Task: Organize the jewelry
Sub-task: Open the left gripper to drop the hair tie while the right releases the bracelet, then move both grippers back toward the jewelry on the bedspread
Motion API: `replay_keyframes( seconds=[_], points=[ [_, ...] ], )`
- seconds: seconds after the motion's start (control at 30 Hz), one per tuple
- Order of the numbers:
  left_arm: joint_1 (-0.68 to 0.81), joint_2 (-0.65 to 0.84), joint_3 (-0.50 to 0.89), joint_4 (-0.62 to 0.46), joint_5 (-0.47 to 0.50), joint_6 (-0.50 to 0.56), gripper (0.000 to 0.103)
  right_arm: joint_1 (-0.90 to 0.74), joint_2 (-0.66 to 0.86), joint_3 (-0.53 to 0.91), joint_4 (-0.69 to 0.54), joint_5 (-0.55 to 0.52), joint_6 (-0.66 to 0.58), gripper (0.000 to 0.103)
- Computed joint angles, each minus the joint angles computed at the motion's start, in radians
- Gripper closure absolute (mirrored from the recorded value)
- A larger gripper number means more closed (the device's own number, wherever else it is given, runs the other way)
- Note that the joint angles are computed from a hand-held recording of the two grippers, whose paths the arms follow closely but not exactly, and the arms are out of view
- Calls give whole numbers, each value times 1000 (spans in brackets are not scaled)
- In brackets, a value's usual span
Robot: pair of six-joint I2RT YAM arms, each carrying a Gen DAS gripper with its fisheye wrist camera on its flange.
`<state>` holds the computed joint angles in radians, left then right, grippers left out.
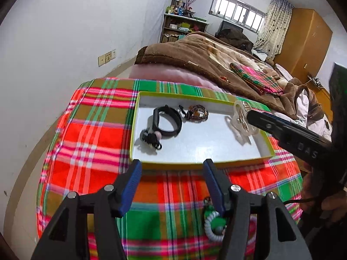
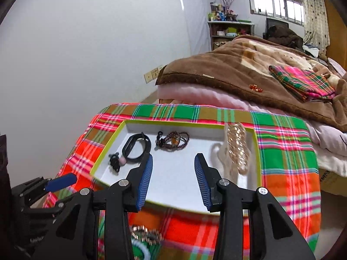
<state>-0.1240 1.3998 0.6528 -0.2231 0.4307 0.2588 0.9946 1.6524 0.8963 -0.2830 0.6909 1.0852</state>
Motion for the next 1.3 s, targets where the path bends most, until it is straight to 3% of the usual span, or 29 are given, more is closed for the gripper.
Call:
replay_keyframes(
  seconds=[0.07,0.37,0.57,0.93,1.3],
  points=[
    [19,-22,-22,-12,25,20,40,34,-8,-9,-28,22,34,53],
    [103,-64,-89,-62,130,81,39,193,-16,-90,-89,70,189,53],
    [177,-53,-111,-104,210,152,39,274,-1,-160,-40,45,247,53],
    [257,-26,-143,-175,224,295,36,337,83,-170,49,-23,198,53],
    [290,-42,-160,-241,226,385,36,349,170,-84,-36,-43,167,54]
  ],
)
